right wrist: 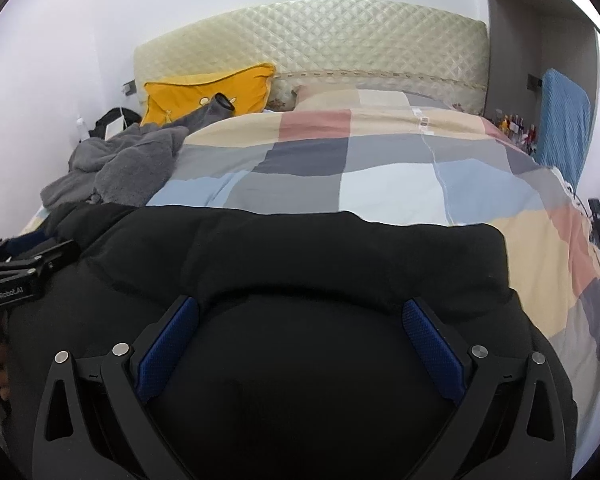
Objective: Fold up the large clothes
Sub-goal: 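Press the folded jacket flat with both tools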
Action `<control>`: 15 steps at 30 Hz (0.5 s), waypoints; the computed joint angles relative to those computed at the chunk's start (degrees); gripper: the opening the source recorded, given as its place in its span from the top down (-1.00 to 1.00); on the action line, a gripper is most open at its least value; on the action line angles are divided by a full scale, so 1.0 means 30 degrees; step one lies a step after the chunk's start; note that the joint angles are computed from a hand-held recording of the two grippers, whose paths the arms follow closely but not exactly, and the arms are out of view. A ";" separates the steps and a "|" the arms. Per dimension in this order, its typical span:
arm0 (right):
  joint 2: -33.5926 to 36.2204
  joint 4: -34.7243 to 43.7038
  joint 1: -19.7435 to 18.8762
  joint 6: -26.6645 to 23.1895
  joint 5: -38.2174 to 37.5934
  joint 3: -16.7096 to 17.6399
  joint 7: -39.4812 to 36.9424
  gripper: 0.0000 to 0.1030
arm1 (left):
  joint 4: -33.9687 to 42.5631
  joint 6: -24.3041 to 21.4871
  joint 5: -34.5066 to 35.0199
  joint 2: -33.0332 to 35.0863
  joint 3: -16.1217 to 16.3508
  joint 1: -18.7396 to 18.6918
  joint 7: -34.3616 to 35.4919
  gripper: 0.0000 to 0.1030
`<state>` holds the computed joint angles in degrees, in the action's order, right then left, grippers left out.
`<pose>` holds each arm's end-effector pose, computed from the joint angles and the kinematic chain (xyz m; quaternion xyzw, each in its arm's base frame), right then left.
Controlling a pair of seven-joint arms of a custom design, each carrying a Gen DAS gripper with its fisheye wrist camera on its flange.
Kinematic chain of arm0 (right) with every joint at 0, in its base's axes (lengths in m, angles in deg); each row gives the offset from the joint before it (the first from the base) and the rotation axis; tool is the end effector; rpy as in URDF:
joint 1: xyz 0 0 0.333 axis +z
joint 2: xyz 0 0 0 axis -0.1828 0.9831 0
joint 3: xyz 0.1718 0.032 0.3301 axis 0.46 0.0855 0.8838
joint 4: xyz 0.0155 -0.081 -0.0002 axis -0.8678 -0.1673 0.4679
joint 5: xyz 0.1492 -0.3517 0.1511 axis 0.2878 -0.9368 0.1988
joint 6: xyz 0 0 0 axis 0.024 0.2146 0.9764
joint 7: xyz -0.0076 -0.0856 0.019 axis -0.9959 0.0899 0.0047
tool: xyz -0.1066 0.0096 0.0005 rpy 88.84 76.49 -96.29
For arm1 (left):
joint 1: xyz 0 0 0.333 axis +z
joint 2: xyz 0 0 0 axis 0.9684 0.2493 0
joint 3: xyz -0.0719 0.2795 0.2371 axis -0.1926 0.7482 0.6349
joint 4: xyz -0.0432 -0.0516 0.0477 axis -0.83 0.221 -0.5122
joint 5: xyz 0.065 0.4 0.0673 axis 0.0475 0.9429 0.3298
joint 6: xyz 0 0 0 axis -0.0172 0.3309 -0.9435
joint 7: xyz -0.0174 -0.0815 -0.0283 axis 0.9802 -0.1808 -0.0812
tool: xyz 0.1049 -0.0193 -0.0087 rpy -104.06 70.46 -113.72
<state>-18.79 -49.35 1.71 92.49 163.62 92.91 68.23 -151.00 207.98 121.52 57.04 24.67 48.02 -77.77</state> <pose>0.5617 0.1056 0.3640 -0.8091 0.4058 -0.1615 0.3932 0.4282 -0.3728 0.3858 -0.7752 0.4801 -0.2063 0.3549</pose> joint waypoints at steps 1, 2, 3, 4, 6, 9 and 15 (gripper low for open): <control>0.0009 0.0006 -0.0103 -0.0182 -0.0451 -0.0071 0.0626 -0.99 | -0.0104 -0.0074 -0.0085 -0.0087 -0.0010 -0.0010 -0.0048 -0.88; 0.0010 0.0008 -0.0196 -0.0303 -0.0780 -0.0113 0.1019 -0.99 | -0.0213 -0.0144 -0.0190 -0.0171 -0.0034 -0.0013 0.0054 -0.88; 0.0031 0.0051 -0.0296 -0.0316 -0.1003 -0.0157 0.1267 -0.99 | -0.0306 -0.0326 -0.0331 -0.0271 -0.0065 -0.0021 0.0231 -0.88; 0.0051 0.0089 -0.0380 -0.0210 -0.1004 -0.0185 0.1257 -0.99 | -0.0407 -0.0426 -0.0399 -0.0355 -0.0078 -0.0006 0.0281 -0.88; 0.0113 0.0157 -0.0579 -0.0095 -0.1163 -0.0265 0.1431 -0.99 | -0.0896 -0.0290 -0.0876 -0.0802 -0.0021 0.0212 0.0393 -0.88; 0.0210 0.0236 -0.0943 -0.0080 -0.1406 -0.0390 0.1557 -0.99 | -0.1846 0.0497 -0.1825 -0.1580 0.0081 0.0719 0.0391 -0.88; 0.0925 0.0664 -0.1545 0.0419 -0.2979 -0.0467 0.3175 -0.99 | -0.3469 0.1845 -0.2444 -0.2597 -0.0044 0.1452 -0.0302 -0.88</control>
